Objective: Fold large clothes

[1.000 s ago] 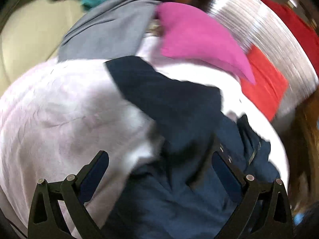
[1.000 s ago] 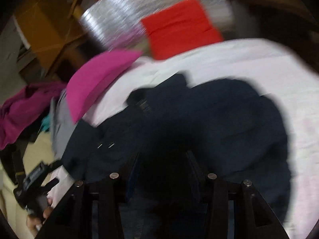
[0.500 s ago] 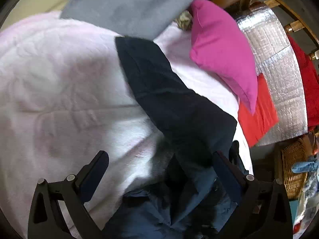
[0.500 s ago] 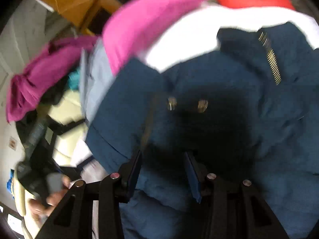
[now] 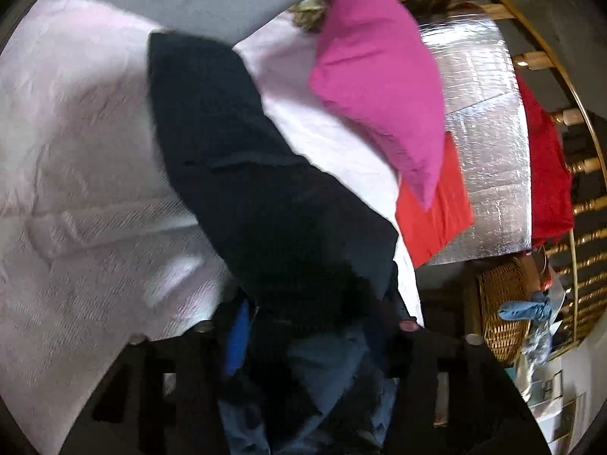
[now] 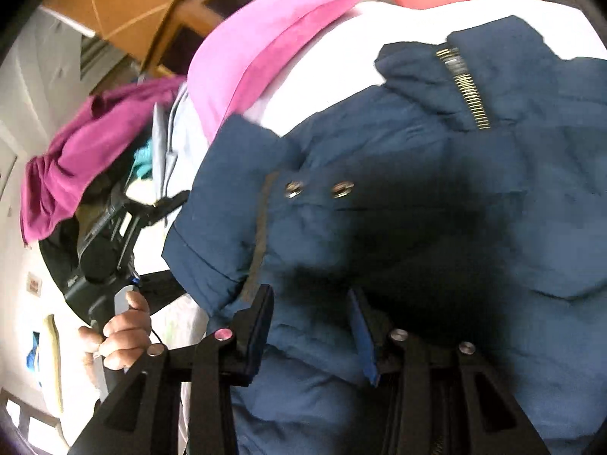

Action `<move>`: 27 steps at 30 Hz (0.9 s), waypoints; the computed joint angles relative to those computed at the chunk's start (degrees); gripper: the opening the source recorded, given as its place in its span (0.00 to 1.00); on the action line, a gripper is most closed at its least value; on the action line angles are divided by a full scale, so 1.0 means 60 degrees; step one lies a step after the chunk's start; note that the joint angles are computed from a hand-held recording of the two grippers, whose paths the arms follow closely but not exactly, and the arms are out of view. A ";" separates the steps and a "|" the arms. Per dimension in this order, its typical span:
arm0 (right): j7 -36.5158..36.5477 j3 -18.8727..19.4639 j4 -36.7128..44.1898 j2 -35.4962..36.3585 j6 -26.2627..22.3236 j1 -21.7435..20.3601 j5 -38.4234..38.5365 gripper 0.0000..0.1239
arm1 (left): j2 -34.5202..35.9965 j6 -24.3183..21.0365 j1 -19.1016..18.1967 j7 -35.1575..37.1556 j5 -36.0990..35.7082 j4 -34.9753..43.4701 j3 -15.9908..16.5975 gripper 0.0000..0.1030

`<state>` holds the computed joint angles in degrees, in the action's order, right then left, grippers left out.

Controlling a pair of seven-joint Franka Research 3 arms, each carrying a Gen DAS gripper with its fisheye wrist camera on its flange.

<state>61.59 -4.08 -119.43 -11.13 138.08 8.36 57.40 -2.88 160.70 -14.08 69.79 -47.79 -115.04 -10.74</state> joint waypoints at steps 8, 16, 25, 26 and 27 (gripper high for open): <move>0.0141 -0.0495 -0.1328 -0.1356 0.0475 -0.0330 0.0086 0.36 | -0.0193 0.0326 -0.0106 -0.1168 0.2806 -0.0009 -0.0169 0.28; 0.0200 -0.0897 -0.2277 -0.2204 0.0526 -0.0442 0.0366 0.36 | -0.0287 0.0054 -0.0379 -0.1723 0.4834 0.0362 -0.0349 0.21; 0.0185 -0.1167 -0.2928 -0.2640 0.0793 -0.0392 0.0930 0.36 | -0.0121 -0.1288 -0.0734 -0.2461 0.7109 0.0826 -0.0689 0.19; 0.0183 -0.1189 -0.2980 -0.2636 0.0860 -0.0384 0.1067 0.36 | 0.0003 -0.1660 -0.0779 -0.2427 0.6914 0.0927 -0.0682 0.19; 0.0192 -0.1188 -0.3023 -0.2635 0.0949 -0.0382 0.1187 0.36 | 0.0034 -0.1968 -0.0816 -0.2500 0.6692 0.0947 -0.0698 0.22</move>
